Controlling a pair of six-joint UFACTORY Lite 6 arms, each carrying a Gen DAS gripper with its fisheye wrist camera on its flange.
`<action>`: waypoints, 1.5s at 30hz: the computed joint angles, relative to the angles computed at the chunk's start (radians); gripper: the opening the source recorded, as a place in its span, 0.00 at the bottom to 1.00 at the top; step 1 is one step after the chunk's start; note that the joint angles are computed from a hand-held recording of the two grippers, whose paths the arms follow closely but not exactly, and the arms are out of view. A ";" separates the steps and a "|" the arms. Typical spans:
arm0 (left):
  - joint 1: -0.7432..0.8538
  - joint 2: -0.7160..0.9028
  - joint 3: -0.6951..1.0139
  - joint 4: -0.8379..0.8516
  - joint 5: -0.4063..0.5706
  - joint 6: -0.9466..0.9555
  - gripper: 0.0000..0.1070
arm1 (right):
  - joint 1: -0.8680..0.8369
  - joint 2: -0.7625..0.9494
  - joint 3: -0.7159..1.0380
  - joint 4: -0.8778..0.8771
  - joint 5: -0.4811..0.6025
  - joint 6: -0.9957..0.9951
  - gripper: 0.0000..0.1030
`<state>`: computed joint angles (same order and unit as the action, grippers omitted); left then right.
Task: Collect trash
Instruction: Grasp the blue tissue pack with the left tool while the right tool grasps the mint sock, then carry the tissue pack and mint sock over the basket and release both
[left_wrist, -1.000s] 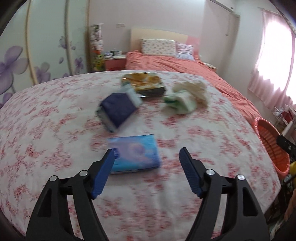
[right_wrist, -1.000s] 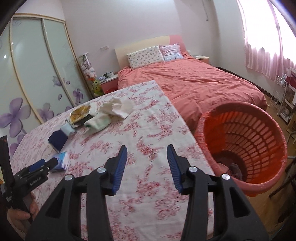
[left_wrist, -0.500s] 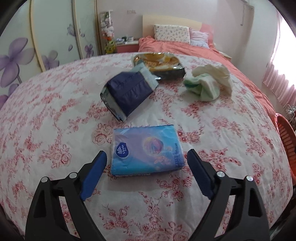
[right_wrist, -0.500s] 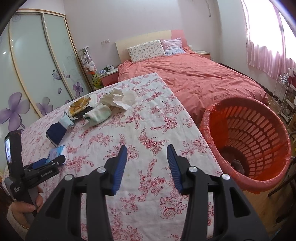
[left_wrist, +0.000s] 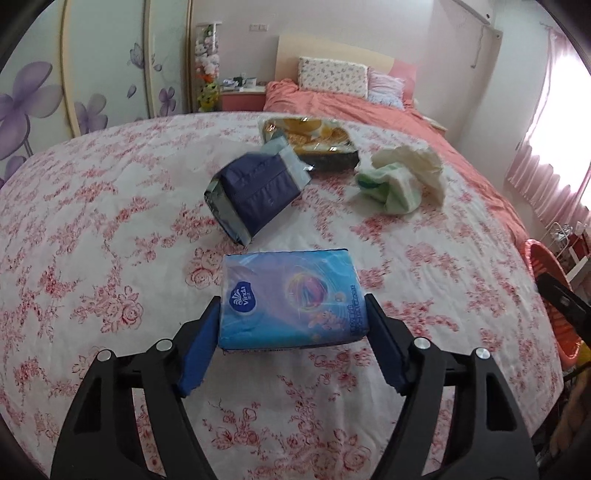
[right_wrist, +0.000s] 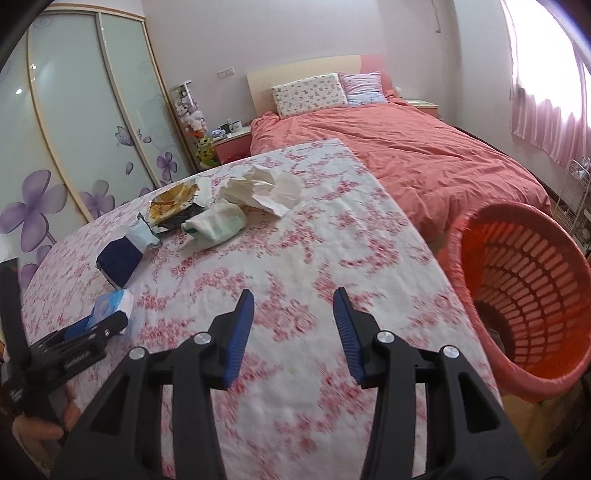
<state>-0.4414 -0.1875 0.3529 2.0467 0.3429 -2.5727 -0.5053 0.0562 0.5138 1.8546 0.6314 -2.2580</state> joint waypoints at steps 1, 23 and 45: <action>-0.001 -0.018 -0.003 -0.003 -0.004 0.010 0.69 | 0.021 0.009 0.009 0.015 -0.006 0.000 0.43; 0.221 -0.098 0.063 0.227 -0.113 -0.070 0.69 | 0.637 0.515 0.601 0.443 -0.346 -0.079 0.05; -0.179 -0.063 0.099 -0.121 0.010 0.104 0.69 | -0.075 -0.153 0.061 -0.140 0.114 0.222 0.04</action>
<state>-0.6208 -0.2510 0.4514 1.9256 0.3528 -2.4683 -0.5799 -0.0969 0.5750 1.7147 0.7454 -2.0364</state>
